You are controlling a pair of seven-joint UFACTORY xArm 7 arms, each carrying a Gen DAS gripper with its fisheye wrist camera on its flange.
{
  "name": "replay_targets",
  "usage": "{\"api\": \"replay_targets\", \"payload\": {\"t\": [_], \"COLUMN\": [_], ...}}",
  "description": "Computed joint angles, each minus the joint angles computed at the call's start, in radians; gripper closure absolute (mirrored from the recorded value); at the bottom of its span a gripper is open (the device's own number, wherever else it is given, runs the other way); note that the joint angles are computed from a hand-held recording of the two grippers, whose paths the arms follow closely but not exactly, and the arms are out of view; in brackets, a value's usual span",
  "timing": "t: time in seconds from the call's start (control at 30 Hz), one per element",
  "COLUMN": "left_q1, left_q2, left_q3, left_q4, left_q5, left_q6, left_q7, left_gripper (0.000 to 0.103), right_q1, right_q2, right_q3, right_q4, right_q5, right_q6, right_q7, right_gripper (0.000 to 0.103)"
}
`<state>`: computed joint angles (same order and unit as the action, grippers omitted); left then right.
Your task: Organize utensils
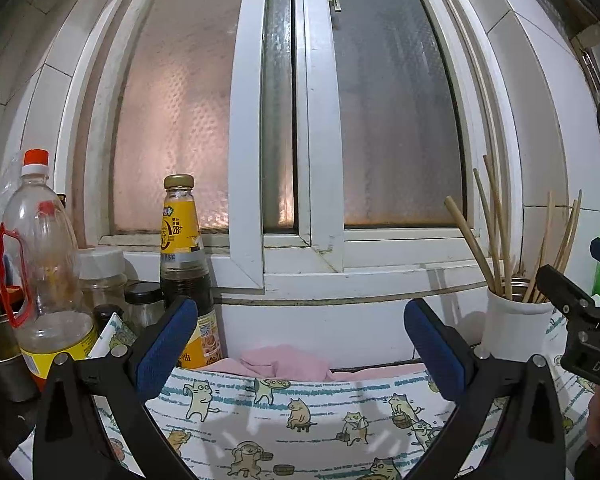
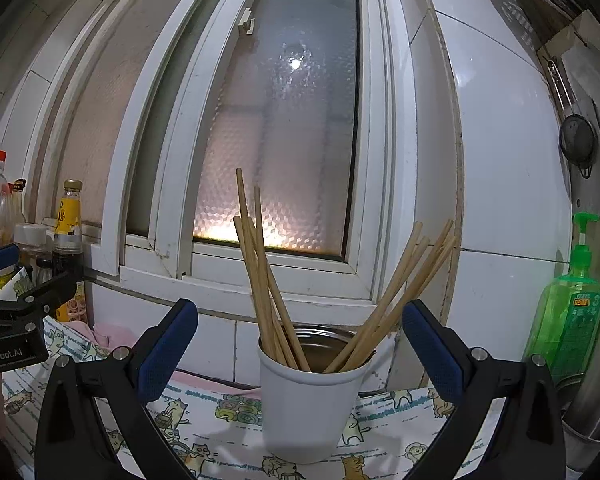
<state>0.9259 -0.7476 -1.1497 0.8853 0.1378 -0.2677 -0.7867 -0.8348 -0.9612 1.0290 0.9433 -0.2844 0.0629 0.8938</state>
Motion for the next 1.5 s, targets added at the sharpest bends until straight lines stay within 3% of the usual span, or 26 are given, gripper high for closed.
{"api": "replay_targets", "payload": {"t": [0.83,1.17,1.5], "left_q1": [0.000,0.005,0.003], "left_q2": [0.037,-0.033,-0.024], "left_q3": [-0.005,0.005,0.006], "left_q4": [0.012,-0.015,-0.010], "left_q5": [0.016,-0.002,0.002], "left_q6": [0.030,-0.013,0.003], "left_q7": [0.005,0.000,0.004], "left_gripper": [0.000,0.000,0.000], "right_q1": [-0.005,-0.006,-0.005], "right_q2": [0.005,0.022,0.029], "right_q3": [0.003,0.005,0.007], "right_q4": [0.001,0.007,0.010], "right_q5": [0.003,-0.001,-0.005], "right_q6": [-0.009,0.006,0.013], "right_q7": [-0.016,-0.013,-0.011], "right_gripper": [0.000,0.000,0.000]}}
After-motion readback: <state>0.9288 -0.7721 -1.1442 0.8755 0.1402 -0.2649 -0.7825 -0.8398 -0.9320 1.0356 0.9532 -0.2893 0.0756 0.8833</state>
